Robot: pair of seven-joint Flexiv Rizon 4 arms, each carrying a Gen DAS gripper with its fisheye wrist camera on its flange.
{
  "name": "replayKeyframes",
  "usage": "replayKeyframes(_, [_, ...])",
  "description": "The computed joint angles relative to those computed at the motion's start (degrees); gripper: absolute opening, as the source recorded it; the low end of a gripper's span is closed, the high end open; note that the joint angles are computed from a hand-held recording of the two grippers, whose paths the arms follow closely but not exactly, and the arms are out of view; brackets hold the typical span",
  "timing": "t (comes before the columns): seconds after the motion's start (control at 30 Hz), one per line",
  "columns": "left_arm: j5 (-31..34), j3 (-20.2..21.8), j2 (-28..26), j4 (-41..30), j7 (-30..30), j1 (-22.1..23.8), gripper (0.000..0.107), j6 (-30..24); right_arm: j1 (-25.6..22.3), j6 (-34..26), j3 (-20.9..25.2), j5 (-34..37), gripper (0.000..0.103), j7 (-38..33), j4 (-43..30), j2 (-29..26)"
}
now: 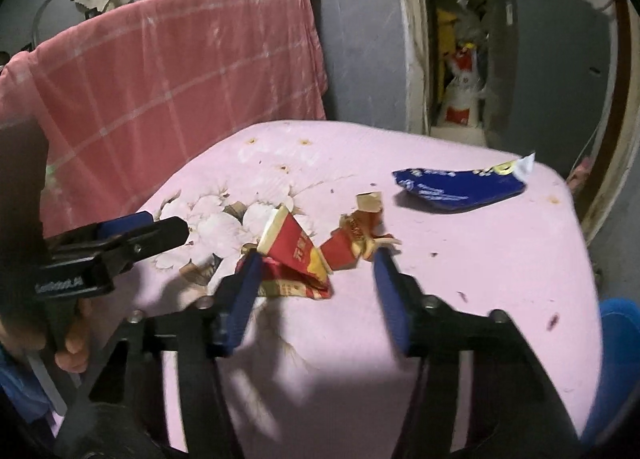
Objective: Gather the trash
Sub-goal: 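Grasp a small brown shell with the left tool while the right tool grasps a red-gold wrapper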
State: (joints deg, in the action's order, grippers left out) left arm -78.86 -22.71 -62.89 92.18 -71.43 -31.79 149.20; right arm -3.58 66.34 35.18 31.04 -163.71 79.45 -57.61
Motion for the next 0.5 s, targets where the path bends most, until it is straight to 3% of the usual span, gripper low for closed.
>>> replayKeyframes(0.17, [0.8,0.24,0.35,0.22,0.98,0.2,0.083,-1.39,-0.03,-1.85,-0.54,0.29,0.009,1.12,-0.9,-0.11])
replayKeyframes(0.27, [1.26,0.4,0.39,-0.42,2.89,0.26,0.083,-3.01,-0.24,-2.09,-0.72,0.95,0.004,1.18,-0.94,0.07])
replayKeyframes(0.5, [0.01,0.04,-0.89,-4.81,10.07,0.29,0.083,-6.02,-1.71,-1.52,-0.68,2.79,0.003,0.19,-1.07,0.33])
